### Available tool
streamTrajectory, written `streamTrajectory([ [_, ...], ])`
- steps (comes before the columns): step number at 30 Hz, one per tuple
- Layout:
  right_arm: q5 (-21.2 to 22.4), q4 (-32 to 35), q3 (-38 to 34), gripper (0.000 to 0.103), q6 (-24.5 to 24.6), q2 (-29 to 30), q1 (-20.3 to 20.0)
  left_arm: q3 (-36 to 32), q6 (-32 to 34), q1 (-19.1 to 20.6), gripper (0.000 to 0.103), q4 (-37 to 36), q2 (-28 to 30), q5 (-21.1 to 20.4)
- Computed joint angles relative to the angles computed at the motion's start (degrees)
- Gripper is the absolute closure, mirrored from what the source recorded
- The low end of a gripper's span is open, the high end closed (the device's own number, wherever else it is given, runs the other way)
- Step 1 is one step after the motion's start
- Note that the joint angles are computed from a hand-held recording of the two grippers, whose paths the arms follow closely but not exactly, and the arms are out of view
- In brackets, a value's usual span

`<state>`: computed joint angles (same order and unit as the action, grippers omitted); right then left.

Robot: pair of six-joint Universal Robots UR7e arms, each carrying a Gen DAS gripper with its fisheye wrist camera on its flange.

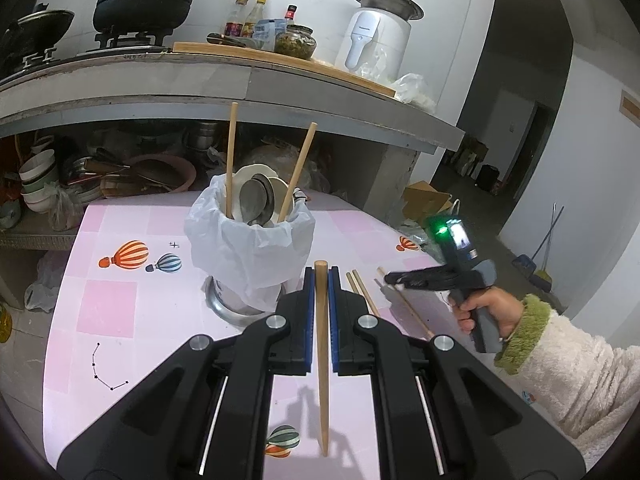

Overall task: Organize utensils
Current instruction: 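Lift both chopsticks upright with the left and right grippers, then lower the left gripper's chopstick into the holder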

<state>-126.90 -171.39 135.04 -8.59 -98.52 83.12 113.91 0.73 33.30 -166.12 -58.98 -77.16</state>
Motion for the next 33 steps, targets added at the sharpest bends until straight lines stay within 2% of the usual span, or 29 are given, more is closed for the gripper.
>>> streamTrajectory([
  [6,0.1,-1.5,1.2,0.096,-0.3,-7.5,6.4,-0.1,0.5,0.0,0.097,-0.3,0.1,0.3],
  [12,2.3,-3.2,1.1,0.096,-0.4,-14.6,13.7,-0.3,0.3,-0.1,0.097,-0.6,0.4,0.9],
  [17,4.4,-6.4,0.7,0.096,-1.1,-16.2,18.5,-0.8,0.1,-0.6,0.097,-1.3,0.3,2.0],
  [19,3.9,-7.8,0.7,0.096,-1.7,-15.5,19.9,-1.0,0.4,-1.0,0.097,-1.8,0.2,2.3],
  [24,4.1,-9.8,0.6,0.096,-2.6,-13.9,21.7,-2.6,1.3,-1.8,0.097,-2.9,-0.2,2.9],
  [33,6.2,-9.7,0.5,0.096,-2.8,-13.7,21.0,-9.0,4.5,-3.1,0.097,-5.1,-0.4,1.7],
])
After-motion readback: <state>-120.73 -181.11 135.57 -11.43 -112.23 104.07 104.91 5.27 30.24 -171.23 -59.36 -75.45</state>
